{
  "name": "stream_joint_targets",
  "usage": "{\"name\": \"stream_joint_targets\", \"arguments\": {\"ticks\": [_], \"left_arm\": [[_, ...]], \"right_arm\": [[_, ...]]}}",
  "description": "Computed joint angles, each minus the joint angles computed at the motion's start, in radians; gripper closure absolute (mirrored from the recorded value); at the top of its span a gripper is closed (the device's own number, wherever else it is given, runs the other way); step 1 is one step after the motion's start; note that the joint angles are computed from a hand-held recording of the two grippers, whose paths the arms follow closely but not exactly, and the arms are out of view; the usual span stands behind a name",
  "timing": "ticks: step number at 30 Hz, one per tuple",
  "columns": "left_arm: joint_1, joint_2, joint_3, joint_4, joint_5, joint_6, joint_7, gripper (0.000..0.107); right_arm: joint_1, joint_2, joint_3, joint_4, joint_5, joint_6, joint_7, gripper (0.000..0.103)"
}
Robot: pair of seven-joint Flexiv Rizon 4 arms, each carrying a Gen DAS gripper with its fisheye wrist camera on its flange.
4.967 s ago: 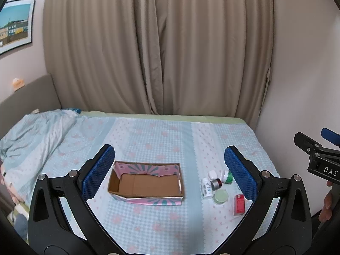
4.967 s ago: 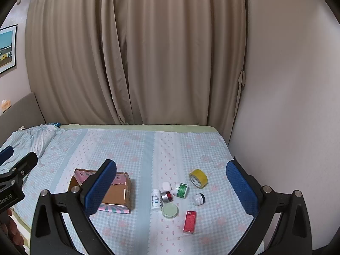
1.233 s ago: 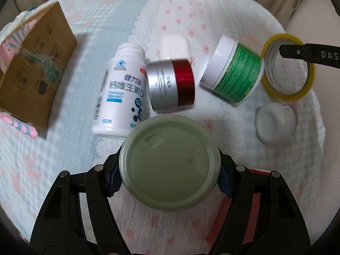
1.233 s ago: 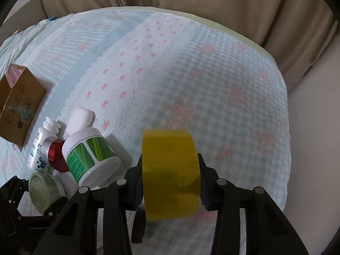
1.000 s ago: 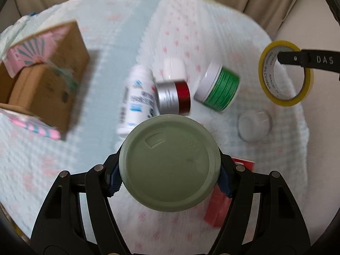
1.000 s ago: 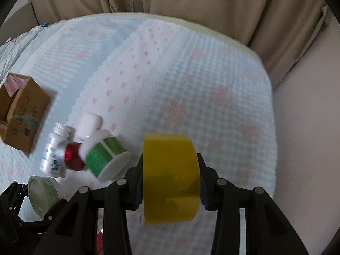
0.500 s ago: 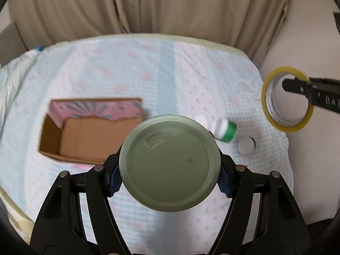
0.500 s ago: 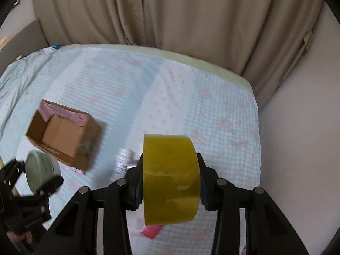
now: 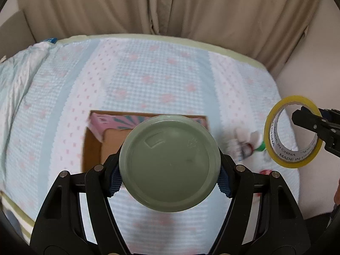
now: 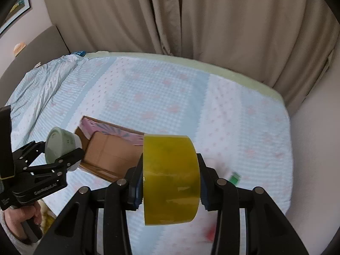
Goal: Organize rigid objects
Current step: 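Carry both held items into the cardboard box and open both tools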
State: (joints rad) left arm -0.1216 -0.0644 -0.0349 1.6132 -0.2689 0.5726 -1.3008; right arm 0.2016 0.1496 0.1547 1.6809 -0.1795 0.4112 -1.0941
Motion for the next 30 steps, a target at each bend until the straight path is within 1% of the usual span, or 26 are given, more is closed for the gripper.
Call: {"name": "stream_joint_targets", "arguments": {"ticks": [5,9,11,15,18,23,27,29,30], "left_arm": [[0.059,-0.076,0.018,-0.041,-0.038,-0.046,0.13,0.039],[0.099,-0.153,0.021,-0.072,-0.034,-0.063,0.24,0.039],[0.11,-0.194,0.019,-0.092,-0.022,-0.078,0.271,0.039],[0.118,-0.272,0.017,-0.123,0.006,-0.108,0.293,0.039],[0.112,-0.316,0.015,-0.138,0.035,-0.128,0.305,0.039],[0.093,-0.363,0.01,-0.141,0.075,-0.112,0.33,0.039],[0.079,-0.393,0.01,-0.16,0.101,-0.12,0.338,0.039],[0.073,-0.4,0.008,-0.165,0.112,-0.112,0.351,0.039],[0.072,-0.405,0.005,-0.174,0.112,-0.124,0.361,0.039]], "right_arm": [[0.052,-0.097,0.034,-0.041,-0.018,-0.024,0.157,0.065],[0.093,-0.17,0.036,-0.067,-0.006,-0.031,0.283,0.064],[0.11,-0.206,0.034,-0.073,0.008,-0.025,0.338,0.064],[0.133,-0.269,0.029,-0.066,0.03,0.021,0.42,0.064],[0.144,-0.319,0.023,-0.067,0.045,0.045,0.456,0.064],[0.144,-0.389,0.015,-0.065,0.076,0.076,0.464,0.065],[0.136,-0.427,0.006,-0.074,0.09,0.058,0.453,0.065],[0.128,-0.438,0.004,-0.072,0.107,0.071,0.458,0.065],[0.126,-0.441,0.004,-0.07,0.113,0.077,0.462,0.065]]}}
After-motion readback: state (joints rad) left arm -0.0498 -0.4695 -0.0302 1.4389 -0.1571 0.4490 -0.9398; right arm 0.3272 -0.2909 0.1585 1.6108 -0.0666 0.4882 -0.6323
